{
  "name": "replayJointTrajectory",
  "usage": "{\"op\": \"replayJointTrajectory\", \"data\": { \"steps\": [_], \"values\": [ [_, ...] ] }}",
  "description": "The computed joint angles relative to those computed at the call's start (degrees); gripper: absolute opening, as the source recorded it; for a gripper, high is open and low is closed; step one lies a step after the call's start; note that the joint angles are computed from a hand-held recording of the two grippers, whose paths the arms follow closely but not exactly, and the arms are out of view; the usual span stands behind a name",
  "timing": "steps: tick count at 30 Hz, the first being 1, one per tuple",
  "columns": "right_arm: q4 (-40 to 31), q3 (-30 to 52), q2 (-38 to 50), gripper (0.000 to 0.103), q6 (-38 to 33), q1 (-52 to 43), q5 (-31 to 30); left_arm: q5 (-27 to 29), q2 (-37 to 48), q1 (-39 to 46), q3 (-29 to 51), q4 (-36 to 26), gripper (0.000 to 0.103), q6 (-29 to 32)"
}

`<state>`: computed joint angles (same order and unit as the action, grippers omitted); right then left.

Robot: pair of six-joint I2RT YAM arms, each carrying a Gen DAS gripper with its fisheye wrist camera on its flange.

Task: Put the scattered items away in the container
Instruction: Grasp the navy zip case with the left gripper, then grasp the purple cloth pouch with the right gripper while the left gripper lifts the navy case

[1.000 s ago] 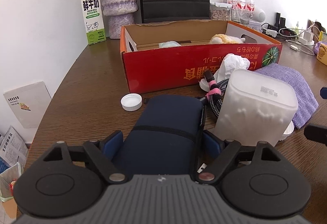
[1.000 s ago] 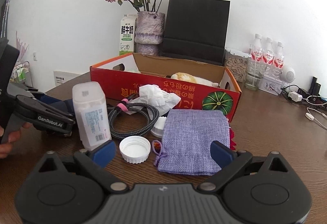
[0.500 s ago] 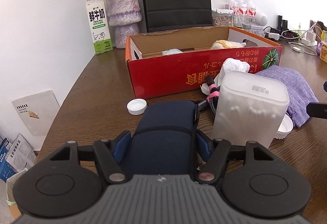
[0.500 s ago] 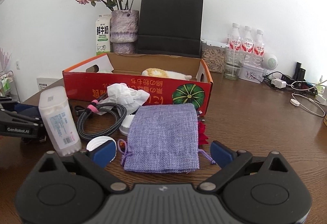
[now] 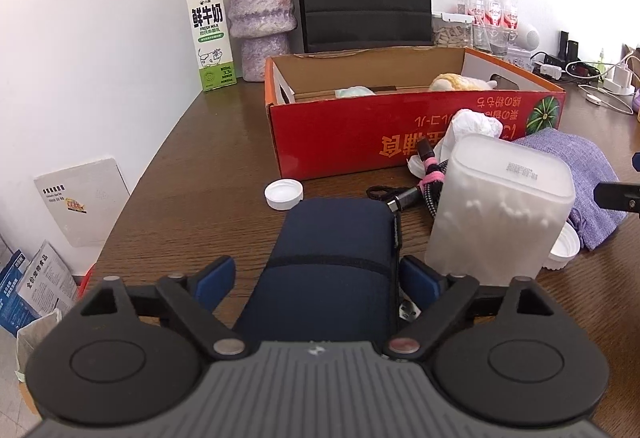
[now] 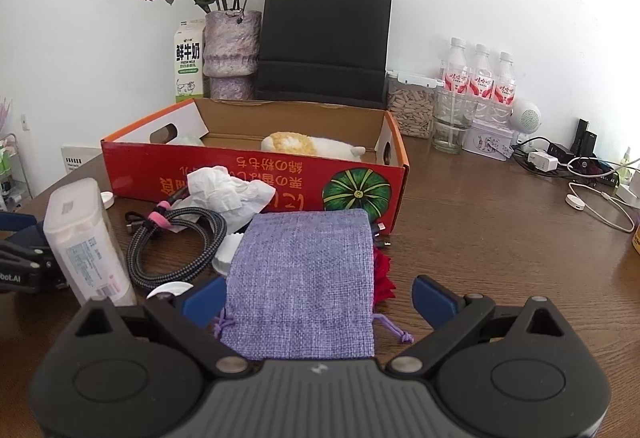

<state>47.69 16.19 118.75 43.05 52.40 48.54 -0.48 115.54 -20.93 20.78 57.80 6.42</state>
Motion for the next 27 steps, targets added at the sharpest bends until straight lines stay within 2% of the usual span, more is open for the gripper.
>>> {"op": "replayJointTrajectory", "data": {
  "steps": [2,6,9,12,13,14,16,18,20,22,24,27],
  "values": [
    [-0.9,1.2,-0.1,0.100,-2.2,-1.8,-2.0,0.1,-1.4,0.4,1.5,-4.0,0.101,-0.4],
    [-3.2,4.2,0.7,0.100,-3.9,-4.9,-5.3,1.9,-2.2,1.5,4.9,-11.1,0.102,-1.2],
    [-4.5,5.5,1.9,0.097,-3.8,-6.0,-6.8,2.4,-1.4,1.9,6.5,-13.5,0.102,-1.8],
    [-2.7,4.9,2.4,0.080,-4.4,-5.2,-7.0,3.7,-0.4,2.7,6.8,-13.7,0.101,-2.3],
    [-3.5,4.9,2.2,0.069,-4.1,-4.5,-6.2,4.0,-0.3,3.0,6.7,-13.4,0.101,-2.5],
    [-4.2,5.0,2.0,0.063,-4.0,-3.8,-5.4,3.8,-0.3,3.0,6.6,-13.2,0.101,-2.6],
    [-5.1,4.6,1.3,0.034,-3.3,-3.0,-4.6,3.7,-0.4,3.0,6.3,-12.8,0.101,-2.6],
    [-4.6,3.6,0.8,0.023,-2.6,-2.6,-4.3,3.6,-0.4,2.9,6.1,-12.5,0.101,-2.6],
    [-3.6,2.7,0.6,0.019,-2.8,-2.3,-4.1,3.5,-0.4,2.8,5.9,-12.3,0.101,-2.6],
    [-3.4,2.3,0.7,0.008,-3.0,-1.7,-3.1,3.5,-0.6,2.8,5.8,-12.3,0.101,-2.7],
    [-1.8,1.3,0.6,0.006,-3.2,-0.8,-2.3,3.6,-0.7,2.7,5.8,-12.3,0.100,-2.8],
    [-1.2,0.4,-0.2,0.005,-3.5,1.4,0.0,4.0,-1.4,2.6,4.8,-11.5,0.088,-2.8]
  ]
}}
